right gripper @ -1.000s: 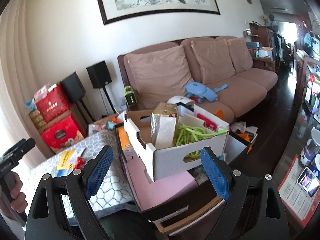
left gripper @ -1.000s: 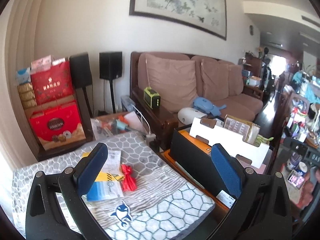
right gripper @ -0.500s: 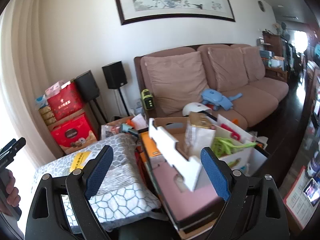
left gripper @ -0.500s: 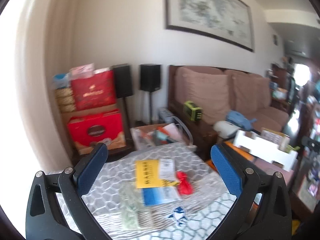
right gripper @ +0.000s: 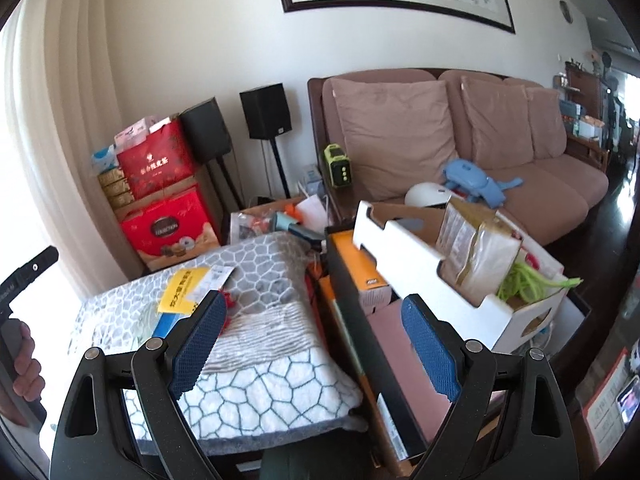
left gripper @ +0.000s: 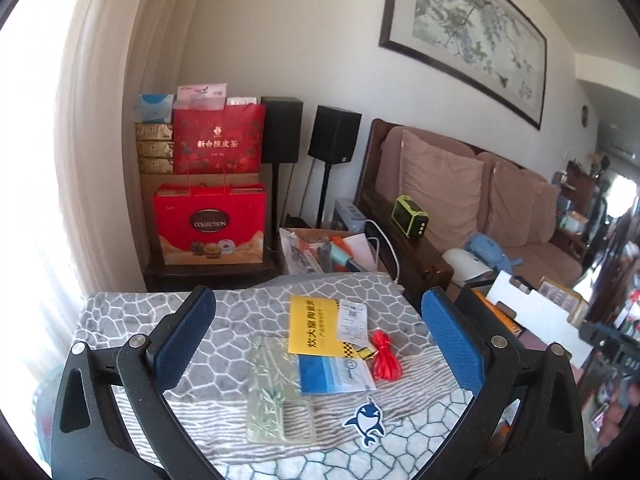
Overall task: Organize objects
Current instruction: 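Move both grippers back toward the bed with the grey blanket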
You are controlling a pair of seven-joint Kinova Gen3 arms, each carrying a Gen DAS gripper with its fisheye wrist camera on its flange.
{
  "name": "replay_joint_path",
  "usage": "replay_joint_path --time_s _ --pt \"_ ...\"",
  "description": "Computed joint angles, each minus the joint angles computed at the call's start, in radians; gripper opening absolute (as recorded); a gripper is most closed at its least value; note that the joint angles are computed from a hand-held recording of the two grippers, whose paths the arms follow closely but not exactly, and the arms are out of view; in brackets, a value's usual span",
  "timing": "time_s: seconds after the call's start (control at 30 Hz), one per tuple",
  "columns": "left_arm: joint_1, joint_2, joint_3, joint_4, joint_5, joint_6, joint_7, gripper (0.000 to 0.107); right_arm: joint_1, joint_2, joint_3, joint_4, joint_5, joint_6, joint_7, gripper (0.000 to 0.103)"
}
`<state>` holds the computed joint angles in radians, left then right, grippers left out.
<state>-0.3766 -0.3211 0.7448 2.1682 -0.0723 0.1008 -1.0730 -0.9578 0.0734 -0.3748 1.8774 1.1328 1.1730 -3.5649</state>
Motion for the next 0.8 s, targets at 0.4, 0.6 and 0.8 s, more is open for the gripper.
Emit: replay_joint_path --time_s 0.4,0.6,0.8 --pt "-0.058 -0.049 -0.026 0.022 0.001 0.041 0.028 0.103 0.047 -0.063 -0.004 0.130 0.000 -0.119 -0.099 0.090" --pt "-0.121 -0.047 -0.022 0.063 -0.021 0.041 0.049 0.103 0.082 -0.049 -0.017 0.134 0.064 -0.219 -0.072 0.090" --pt "-0.152 -0.014 0.001 0.097 -0.048 0.023 0.051 0.103 0.089 0.032 0.027 0.072 0.032 -0.330 0.024 0.090"
